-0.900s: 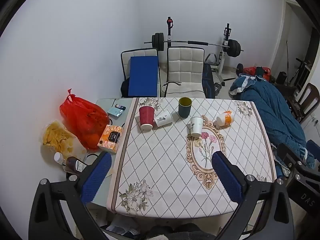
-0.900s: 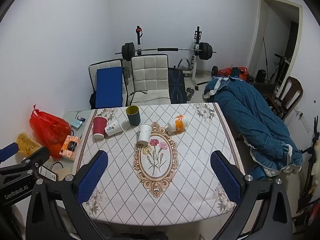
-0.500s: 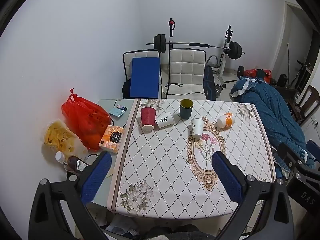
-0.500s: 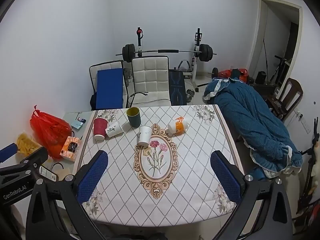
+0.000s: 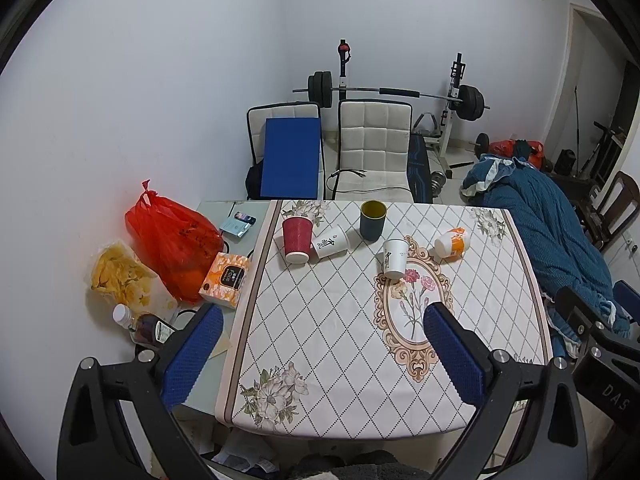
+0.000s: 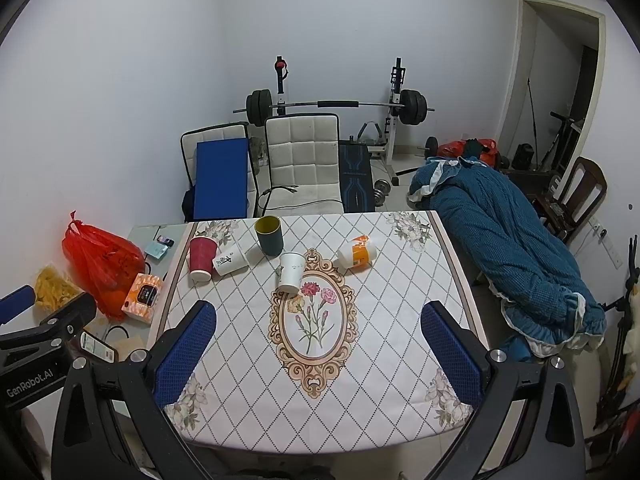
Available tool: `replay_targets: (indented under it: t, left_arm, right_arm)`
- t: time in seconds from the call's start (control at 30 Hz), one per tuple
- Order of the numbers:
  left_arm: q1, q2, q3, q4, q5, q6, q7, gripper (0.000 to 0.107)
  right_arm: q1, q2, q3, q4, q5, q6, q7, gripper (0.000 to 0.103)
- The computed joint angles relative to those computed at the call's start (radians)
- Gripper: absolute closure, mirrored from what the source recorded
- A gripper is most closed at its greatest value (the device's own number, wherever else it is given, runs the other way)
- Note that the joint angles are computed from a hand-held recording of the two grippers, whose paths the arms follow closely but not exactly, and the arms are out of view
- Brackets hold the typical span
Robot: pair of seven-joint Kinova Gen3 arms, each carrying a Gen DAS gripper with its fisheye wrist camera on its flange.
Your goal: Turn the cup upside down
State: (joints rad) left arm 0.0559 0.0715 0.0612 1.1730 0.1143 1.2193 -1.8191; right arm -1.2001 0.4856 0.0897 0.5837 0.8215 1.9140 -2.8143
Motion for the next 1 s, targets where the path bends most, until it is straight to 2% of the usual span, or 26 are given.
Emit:
replay_targets:
  t: [1.0]
  left_arm:
    - [0.003, 0.000, 0.001, -0.016, -0.004, 0.009, 0.010, 0.005]
  right_arm:
    - [-0.007, -0.003, 0.003, -0.026, 0.009, 0.014, 0.016, 0.000]
